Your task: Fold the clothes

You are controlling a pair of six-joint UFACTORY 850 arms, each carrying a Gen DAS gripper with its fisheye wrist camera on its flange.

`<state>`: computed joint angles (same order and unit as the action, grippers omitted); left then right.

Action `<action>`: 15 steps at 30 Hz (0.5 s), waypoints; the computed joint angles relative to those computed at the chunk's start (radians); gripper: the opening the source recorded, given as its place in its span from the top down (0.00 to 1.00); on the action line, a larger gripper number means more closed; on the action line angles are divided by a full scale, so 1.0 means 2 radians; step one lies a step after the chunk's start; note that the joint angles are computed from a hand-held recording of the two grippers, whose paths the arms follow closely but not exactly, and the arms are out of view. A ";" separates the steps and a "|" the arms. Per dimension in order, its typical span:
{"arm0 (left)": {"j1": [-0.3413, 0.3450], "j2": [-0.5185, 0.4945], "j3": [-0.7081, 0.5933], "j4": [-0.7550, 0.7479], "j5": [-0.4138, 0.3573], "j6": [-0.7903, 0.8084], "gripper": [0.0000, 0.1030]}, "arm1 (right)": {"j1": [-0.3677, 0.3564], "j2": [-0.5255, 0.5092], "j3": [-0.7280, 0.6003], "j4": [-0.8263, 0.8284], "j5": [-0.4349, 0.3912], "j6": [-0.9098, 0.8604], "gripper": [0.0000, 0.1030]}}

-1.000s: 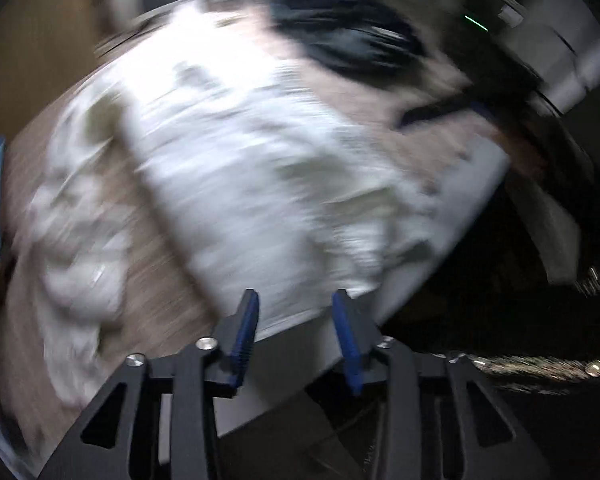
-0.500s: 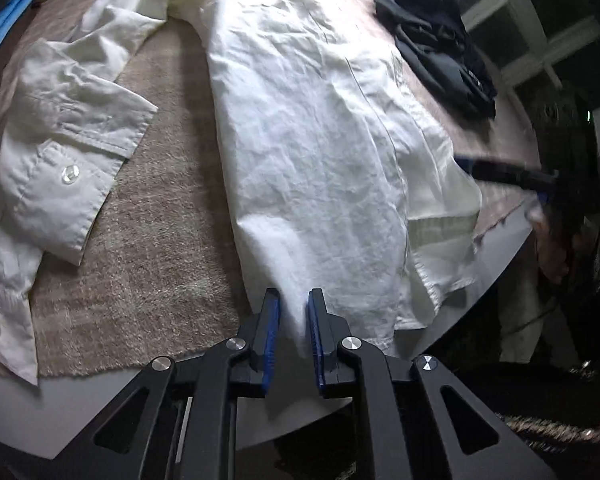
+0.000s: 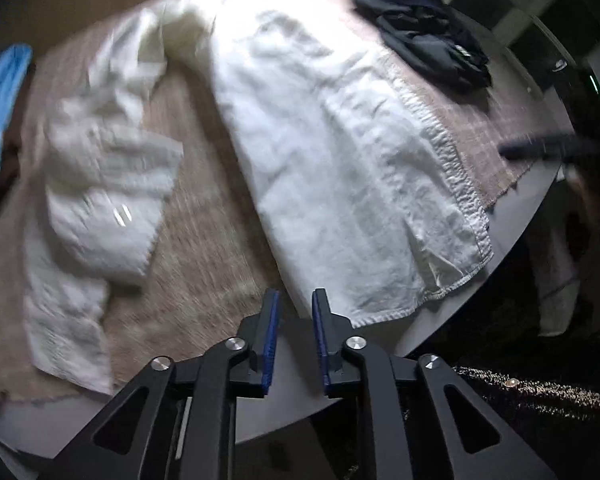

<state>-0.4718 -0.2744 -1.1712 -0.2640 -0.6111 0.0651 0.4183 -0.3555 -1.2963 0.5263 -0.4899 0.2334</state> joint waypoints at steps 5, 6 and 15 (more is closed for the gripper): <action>-0.009 -0.008 -0.024 -0.052 0.028 0.113 0.58 | -0.016 -0.017 -0.029 -0.054 0.057 0.062 0.65; -0.016 -0.015 -0.031 -0.044 0.029 0.117 0.58 | -0.020 -0.029 -0.045 -0.049 0.049 0.055 0.65; -0.068 -0.092 -0.096 -0.070 0.019 0.073 0.55 | -0.068 -0.153 -0.182 0.009 -0.032 -0.051 0.65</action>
<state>-0.6074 -0.4575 -1.3628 -0.4040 -0.5725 0.2109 0.2815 -0.6614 -1.6594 0.5435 -0.5535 0.1324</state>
